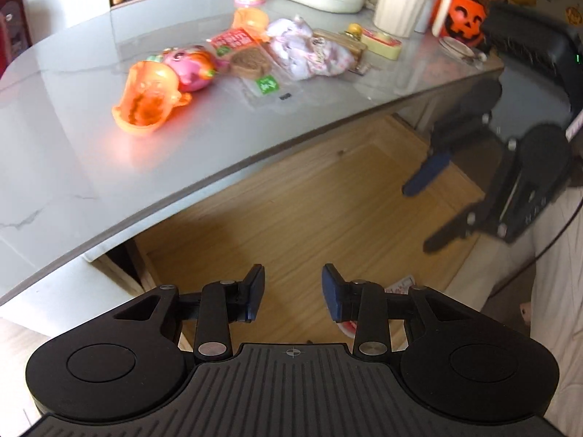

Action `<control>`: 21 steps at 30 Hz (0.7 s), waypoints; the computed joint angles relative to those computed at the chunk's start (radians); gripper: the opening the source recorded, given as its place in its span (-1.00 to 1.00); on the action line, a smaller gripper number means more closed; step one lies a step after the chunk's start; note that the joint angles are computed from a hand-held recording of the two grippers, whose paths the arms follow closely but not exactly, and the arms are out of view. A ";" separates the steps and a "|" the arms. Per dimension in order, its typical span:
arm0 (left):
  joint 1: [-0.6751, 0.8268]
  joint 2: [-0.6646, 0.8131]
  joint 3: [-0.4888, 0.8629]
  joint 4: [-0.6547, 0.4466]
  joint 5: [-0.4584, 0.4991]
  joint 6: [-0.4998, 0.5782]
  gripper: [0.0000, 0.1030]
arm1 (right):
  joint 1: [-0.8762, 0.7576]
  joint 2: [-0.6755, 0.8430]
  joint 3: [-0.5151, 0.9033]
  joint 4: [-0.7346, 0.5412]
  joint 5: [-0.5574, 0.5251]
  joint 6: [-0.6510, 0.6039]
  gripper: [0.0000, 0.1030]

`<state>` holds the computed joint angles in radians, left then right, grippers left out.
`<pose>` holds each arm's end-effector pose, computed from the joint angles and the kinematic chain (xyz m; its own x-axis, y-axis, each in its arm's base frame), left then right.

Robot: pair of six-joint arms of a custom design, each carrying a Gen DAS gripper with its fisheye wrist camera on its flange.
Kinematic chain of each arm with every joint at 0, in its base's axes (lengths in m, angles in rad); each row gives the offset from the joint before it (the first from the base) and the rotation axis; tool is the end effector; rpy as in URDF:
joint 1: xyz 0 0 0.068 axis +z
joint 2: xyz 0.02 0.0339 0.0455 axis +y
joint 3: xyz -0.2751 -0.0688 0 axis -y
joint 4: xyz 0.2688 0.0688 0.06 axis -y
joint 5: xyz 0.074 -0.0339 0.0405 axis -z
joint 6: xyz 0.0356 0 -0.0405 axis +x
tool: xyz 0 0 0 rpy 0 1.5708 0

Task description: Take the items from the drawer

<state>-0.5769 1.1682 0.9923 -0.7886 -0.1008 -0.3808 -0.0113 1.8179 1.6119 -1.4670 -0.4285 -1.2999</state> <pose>0.2113 -0.1332 0.2887 -0.8233 0.0946 -0.5597 0.2032 0.9698 -0.1350 0.3520 0.0108 0.2782 -0.3169 -0.8729 -0.3710 -0.9443 0.2541 0.2089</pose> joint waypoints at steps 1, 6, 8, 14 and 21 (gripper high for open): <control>0.018 -0.022 -0.014 0.009 0.010 -0.013 -0.27 | 0.024 -0.004 -0.027 0.012 0.010 0.001 0.16; 0.071 -0.152 -0.087 0.006 -0.026 -0.087 -0.27 | 0.150 -0.013 -0.136 0.089 0.002 0.018 0.15; 0.091 -0.212 -0.116 -0.001 -0.022 -0.122 -0.27 | 0.210 0.009 -0.146 0.110 -0.009 0.033 0.10; 0.128 -0.301 -0.150 -0.006 -0.052 -0.180 -0.27 | 0.358 0.092 -0.146 0.141 -0.039 0.113 -0.08; 0.150 -0.355 -0.157 0.004 -0.081 -0.188 -0.27 | 0.474 0.181 -0.134 0.156 -0.011 0.187 -0.23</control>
<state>-0.4266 0.8128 0.8354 -0.7845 -0.1816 -0.5689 0.4626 1.9985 1.4774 -1.3115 -0.4397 -1.1128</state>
